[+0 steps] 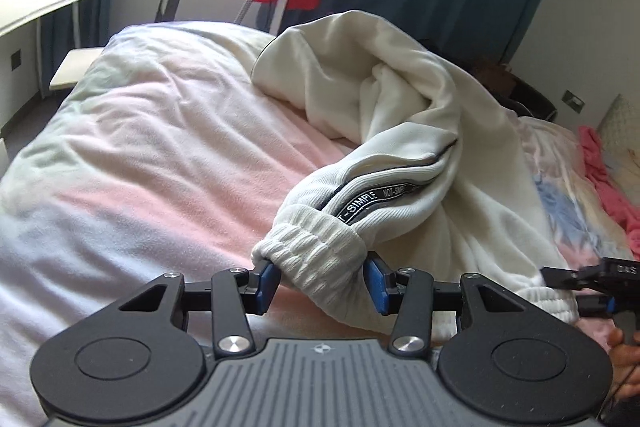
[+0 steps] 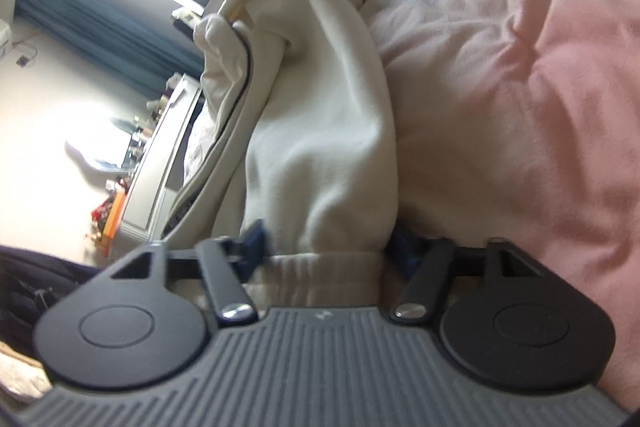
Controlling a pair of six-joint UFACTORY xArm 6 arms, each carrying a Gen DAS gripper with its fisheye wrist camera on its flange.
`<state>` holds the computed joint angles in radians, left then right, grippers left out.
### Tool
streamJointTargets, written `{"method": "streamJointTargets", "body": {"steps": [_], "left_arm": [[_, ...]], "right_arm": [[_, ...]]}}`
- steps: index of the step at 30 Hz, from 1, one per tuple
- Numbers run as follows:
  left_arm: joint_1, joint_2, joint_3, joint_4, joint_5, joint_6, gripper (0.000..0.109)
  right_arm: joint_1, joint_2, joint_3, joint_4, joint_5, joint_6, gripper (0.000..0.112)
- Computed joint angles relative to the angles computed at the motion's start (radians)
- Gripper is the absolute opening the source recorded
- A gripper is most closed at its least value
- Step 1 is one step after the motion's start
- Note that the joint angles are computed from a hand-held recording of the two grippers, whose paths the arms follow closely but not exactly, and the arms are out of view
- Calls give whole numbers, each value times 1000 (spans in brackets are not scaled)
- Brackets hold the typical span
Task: Fold clothes
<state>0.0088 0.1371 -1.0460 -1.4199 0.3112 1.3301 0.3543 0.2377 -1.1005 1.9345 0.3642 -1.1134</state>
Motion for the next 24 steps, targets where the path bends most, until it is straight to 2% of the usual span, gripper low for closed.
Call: {"method": "streamJointTargets", "body": {"steps": [3,6,9,10,13,20,22,24], "left_arm": [[2,-30,26,7,-6,6,50],[5,-49,35,-19,-35,1,58],[14,-64,35,-47,-57,-18,58],[20,-72,37,-83,-53,11,60],[32,-77,30,-188,-28,124,65],[12,3,-34,-273,32,280,69],[10,25,-49,-247,57,248,70],[-9,39,-57,-229,34,243,70]], "right_arm": [[6,-9,3,-11,-12,-29,47],[11,-30,12,-3,-30,-55,38],[12,-57,24,49,-51,-101,27],[11,-63,25,83,-59,-133,23],[3,-76,29,157,-59,-203,22],[8,-59,23,107,-66,-152,22],[8,-58,25,90,-60,-138,22],[10,-57,26,84,-63,-132,23]]}}
